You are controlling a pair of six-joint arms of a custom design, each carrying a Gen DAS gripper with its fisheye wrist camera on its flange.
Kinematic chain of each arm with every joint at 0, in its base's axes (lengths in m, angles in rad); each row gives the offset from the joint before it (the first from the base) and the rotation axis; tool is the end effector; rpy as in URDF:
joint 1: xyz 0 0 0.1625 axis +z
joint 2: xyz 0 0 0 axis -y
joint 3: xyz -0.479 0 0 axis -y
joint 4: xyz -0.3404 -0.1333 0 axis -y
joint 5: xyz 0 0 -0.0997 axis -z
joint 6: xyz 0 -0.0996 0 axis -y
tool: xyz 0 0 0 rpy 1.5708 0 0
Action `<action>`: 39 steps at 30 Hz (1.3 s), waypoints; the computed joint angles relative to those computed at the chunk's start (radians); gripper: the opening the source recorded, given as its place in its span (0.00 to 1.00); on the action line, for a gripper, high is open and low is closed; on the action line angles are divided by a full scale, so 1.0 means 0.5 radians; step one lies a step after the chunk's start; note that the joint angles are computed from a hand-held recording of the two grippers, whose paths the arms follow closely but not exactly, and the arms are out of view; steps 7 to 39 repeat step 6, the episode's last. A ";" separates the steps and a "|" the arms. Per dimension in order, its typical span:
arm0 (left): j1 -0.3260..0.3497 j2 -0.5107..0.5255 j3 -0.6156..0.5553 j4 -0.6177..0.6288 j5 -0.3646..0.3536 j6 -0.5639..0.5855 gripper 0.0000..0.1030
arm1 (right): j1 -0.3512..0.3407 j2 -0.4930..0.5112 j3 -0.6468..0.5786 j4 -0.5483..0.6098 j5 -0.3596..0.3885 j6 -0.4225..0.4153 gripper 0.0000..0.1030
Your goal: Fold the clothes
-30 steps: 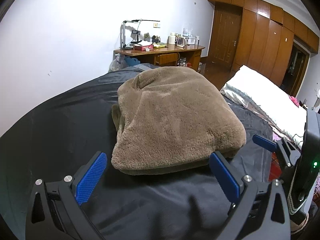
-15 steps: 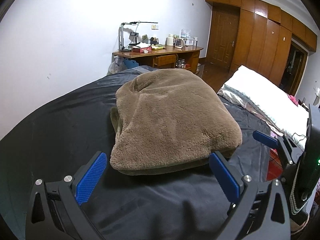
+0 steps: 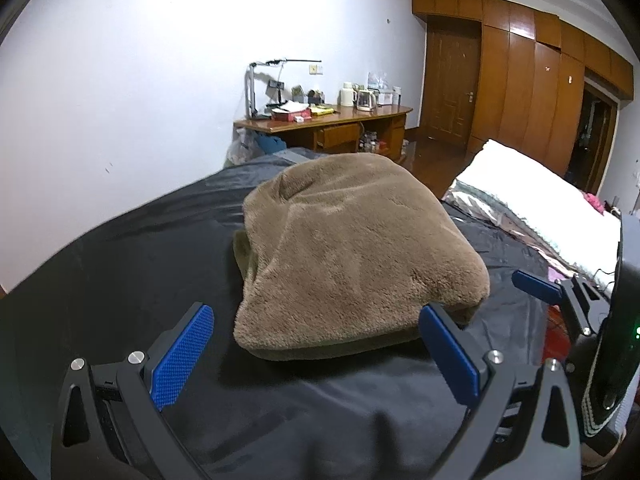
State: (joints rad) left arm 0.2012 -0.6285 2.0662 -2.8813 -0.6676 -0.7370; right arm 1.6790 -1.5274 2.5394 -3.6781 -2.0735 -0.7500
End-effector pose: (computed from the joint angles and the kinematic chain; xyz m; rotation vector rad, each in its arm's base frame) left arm -0.4709 -0.3119 0.0329 0.8258 2.2822 -0.9461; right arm 0.1199 -0.3134 0.4011 0.5832 -2.0768 1.0608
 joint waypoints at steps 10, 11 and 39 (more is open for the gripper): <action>0.006 -0.001 -0.005 0.007 -0.013 0.005 1.00 | -0.007 -0.004 0.013 0.000 0.005 -0.003 0.99; 0.006 -0.001 -0.005 0.007 -0.013 0.005 1.00 | -0.007 -0.004 0.013 0.000 0.005 -0.003 0.99; 0.006 -0.001 -0.005 0.007 -0.013 0.005 1.00 | -0.007 -0.004 0.013 0.000 0.005 -0.003 0.99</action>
